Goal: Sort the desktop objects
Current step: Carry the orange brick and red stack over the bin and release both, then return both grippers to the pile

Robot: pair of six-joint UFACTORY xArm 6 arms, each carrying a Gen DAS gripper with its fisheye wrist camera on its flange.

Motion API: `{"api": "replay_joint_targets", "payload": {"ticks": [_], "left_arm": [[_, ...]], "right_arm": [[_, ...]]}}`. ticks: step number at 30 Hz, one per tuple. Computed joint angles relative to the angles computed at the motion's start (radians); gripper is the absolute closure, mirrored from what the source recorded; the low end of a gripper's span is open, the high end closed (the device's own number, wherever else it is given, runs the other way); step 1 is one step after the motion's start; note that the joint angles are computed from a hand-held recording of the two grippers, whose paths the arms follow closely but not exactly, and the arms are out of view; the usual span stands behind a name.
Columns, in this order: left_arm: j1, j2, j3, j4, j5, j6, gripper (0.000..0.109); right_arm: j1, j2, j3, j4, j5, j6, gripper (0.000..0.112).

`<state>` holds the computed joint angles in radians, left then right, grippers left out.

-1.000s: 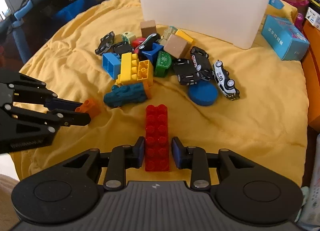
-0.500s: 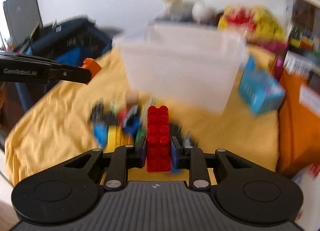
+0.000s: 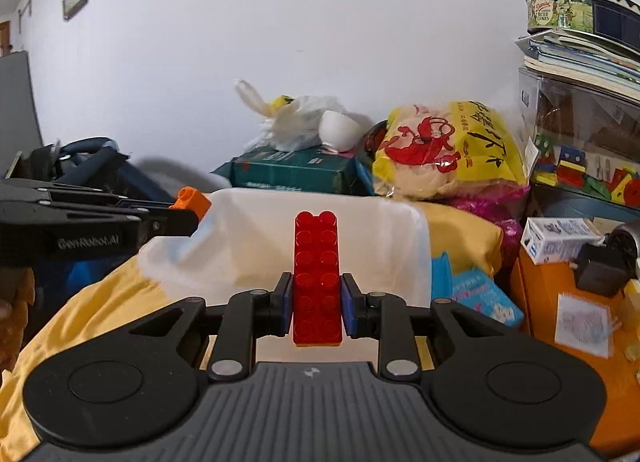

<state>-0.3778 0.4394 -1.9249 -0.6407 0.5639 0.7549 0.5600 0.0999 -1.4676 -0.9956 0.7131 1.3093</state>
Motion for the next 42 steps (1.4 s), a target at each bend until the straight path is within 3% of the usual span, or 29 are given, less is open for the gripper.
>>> {"api": "replay_joint_targets", "payload": {"ticks": [5,9,11,13,16,24,32,36,42], "left_arm": [[-0.021,0.119,-0.11,0.186,-0.072,-0.164,0.09],[-0.018,0.18,-0.191,0.323,0.003,-0.284,0.08],[-0.012,0.122,-0.113,0.249,-0.016,-0.23,0.077],[0.001,0.052,-0.033,0.137,-0.019,-0.147,0.064],[0.017,-0.041,0.057,0.034,0.014,-0.062,0.063],[0.06,-0.31,0.358,-0.085,0.077,0.067,0.061],[0.087,-0.5,0.636,-0.091,0.11,0.13,0.061],[0.081,-0.523,0.735,0.011,0.087,0.074,0.061],[0.08,-0.528,0.803,0.073,0.088,0.054,0.061]], "right_arm": [[-0.022,0.083,-0.081,-0.048,0.038,0.064,0.085],[-0.036,0.13,-0.122,0.033,0.053,0.023,0.074],[-0.03,0.096,-0.08,-0.012,0.023,0.053,0.075],[-0.017,0.063,-0.053,-0.033,0.018,0.047,0.075],[-0.014,0.001,0.0,-0.018,-0.038,0.047,0.073],[0.021,-0.156,0.128,0.087,-0.14,-0.048,0.068],[0.078,-0.261,0.255,0.166,-0.112,-0.104,0.067],[0.119,-0.252,0.285,0.23,-0.027,-0.174,0.067],[0.145,-0.24,0.345,0.294,-0.024,-0.18,0.067]]}}
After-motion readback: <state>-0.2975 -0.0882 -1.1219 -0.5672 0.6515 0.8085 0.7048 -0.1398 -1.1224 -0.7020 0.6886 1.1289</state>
